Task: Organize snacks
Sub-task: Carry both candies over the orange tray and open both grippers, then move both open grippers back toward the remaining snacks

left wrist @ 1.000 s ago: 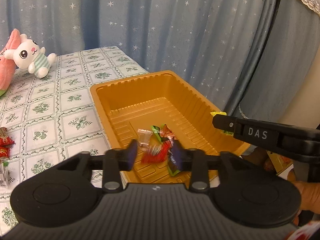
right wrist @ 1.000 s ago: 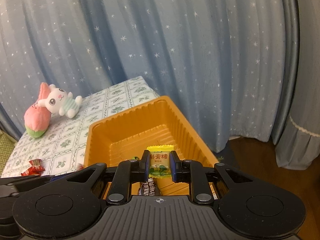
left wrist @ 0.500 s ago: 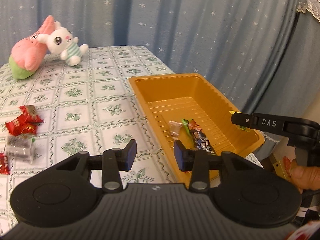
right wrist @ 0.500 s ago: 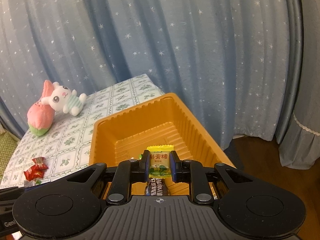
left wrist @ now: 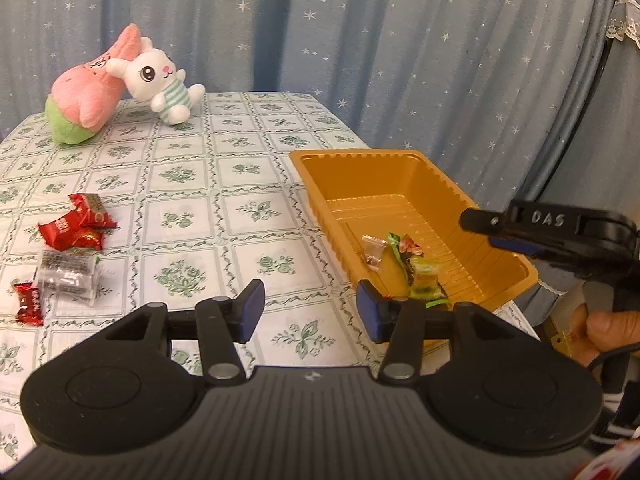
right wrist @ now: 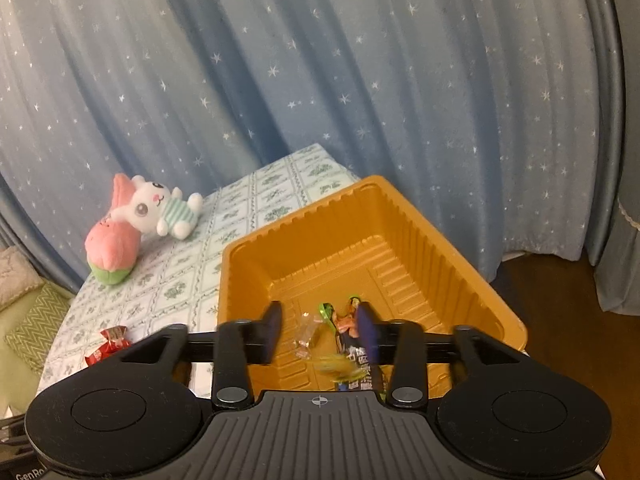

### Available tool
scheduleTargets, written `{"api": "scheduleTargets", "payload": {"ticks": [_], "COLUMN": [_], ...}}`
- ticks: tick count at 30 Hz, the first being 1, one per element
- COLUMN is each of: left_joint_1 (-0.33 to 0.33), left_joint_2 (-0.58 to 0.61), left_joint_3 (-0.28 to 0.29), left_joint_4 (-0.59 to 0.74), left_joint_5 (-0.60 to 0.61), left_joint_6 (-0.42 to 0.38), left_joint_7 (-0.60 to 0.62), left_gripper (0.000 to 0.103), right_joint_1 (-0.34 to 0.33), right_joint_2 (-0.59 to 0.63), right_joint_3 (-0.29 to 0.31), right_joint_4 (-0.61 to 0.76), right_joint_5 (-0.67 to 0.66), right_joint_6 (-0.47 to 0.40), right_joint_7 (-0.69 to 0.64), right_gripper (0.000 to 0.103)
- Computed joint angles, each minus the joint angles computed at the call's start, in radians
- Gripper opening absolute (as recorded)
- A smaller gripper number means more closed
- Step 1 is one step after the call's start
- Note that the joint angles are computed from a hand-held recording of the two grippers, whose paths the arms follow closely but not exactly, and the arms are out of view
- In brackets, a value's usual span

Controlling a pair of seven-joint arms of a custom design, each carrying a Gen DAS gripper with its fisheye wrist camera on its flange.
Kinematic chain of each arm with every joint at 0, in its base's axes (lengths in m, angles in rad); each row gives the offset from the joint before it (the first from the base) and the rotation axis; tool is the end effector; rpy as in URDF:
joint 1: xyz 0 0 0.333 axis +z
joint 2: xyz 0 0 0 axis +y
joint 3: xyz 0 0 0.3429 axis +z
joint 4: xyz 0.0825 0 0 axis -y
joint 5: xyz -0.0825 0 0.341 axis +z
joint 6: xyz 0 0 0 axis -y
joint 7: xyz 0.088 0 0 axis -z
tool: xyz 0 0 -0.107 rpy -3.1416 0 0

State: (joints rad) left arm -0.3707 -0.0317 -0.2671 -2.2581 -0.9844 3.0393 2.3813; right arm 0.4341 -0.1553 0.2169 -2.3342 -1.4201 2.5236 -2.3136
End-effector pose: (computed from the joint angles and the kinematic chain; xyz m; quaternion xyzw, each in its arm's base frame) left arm 0.4467 -0.2533 0.4990 -0.4603 0.7839 -0.3984 0.1219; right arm 0.3661 0.2955 0.4776 -0.3934 0.7779 -0.2697 0.4090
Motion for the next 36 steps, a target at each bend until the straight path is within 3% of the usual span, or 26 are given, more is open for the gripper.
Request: {"api": "scheduleTargets", "payload": {"ticks": [13,22,36], "left_joint_1": [-0.013,-0.021,0.004], "left_joint_2": [-0.126,-0.237,-0.342], "left_joint_3": [0.058,0.117,0.199], "left_joint_4": [-0.110,-0.199,-0.297], "left_joint_5": [-0.016,0.014,0.125], "left_joint_6": [-0.011,-0.031,-0.009], "left_joint_7": [-0.006,-0.027,-0.090], "left_gripper": [0.050,0.053,0.054], "right_joint_1": [0.064,0.140,0.229], "right_joint_2": [-0.040,0.000,0.107], "right_joint_3": [0.070,0.118,0.101], "right_joint_4": [0.015,0.063,0.191], "right_joint_5": [0.158,0.227,0.240], "right_joint_6": [-0.110,-0.159,-0.178], "right_joint_7": [-0.073,-0.112,-0.203], "right_gripper": [0.046,0.050,0.054]}}
